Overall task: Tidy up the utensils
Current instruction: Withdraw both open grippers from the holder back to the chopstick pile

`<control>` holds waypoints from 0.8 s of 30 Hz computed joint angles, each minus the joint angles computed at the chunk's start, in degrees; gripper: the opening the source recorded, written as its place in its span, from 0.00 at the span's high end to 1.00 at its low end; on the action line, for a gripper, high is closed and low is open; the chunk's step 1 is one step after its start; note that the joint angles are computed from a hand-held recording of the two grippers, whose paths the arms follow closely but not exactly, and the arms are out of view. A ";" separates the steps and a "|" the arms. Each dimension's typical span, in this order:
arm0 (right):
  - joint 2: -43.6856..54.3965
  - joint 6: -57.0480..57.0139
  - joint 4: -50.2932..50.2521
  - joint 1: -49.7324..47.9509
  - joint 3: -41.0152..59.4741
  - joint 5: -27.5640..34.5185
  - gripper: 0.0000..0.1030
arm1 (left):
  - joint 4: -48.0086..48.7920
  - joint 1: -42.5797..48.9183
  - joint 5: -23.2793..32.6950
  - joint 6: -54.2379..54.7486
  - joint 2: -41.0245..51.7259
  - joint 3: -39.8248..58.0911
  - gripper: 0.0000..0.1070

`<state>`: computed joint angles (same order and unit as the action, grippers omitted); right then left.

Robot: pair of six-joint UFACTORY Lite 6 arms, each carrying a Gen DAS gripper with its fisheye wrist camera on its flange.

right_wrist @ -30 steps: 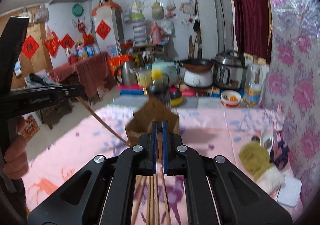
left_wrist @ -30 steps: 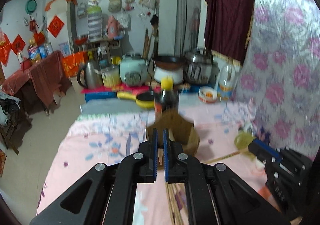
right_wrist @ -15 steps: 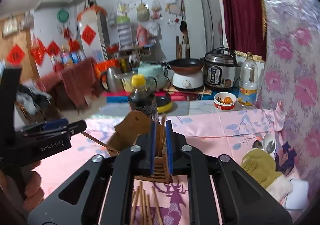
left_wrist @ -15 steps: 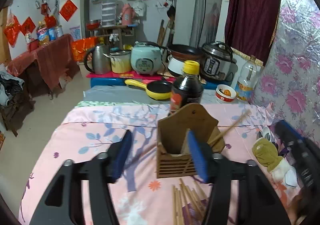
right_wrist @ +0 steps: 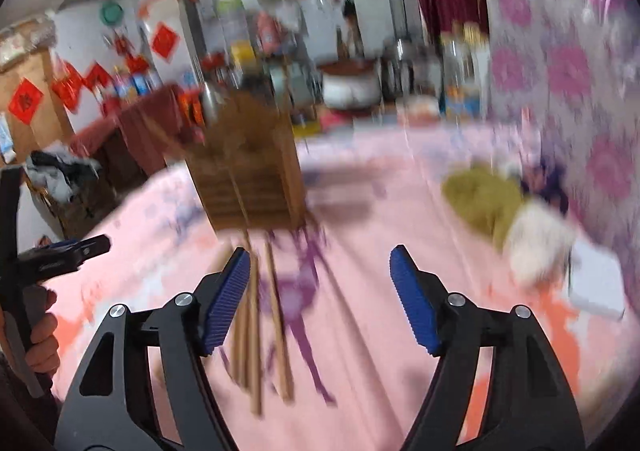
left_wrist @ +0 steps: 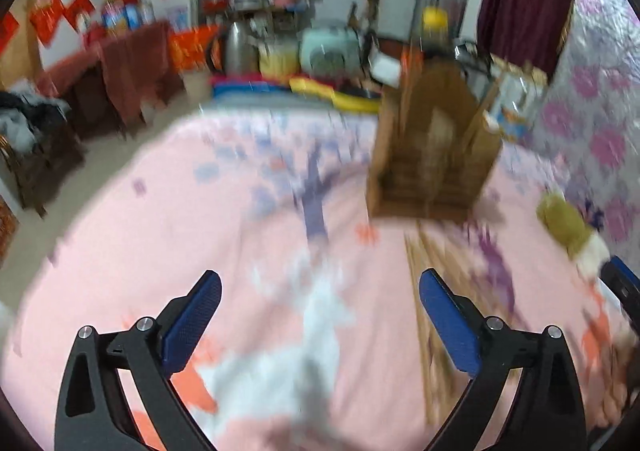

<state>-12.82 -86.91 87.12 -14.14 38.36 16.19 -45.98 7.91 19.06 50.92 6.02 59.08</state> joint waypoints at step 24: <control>3.96 5.53 -3.91 -1.20 1.03 1.65 0.29 | 16.03 -13.05 -1.69 -4.53 1.28 -8.44 0.09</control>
<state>-8.86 -81.38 83.21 -15.34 39.40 17.84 -29.95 -5.14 17.37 46.39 7.30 50.65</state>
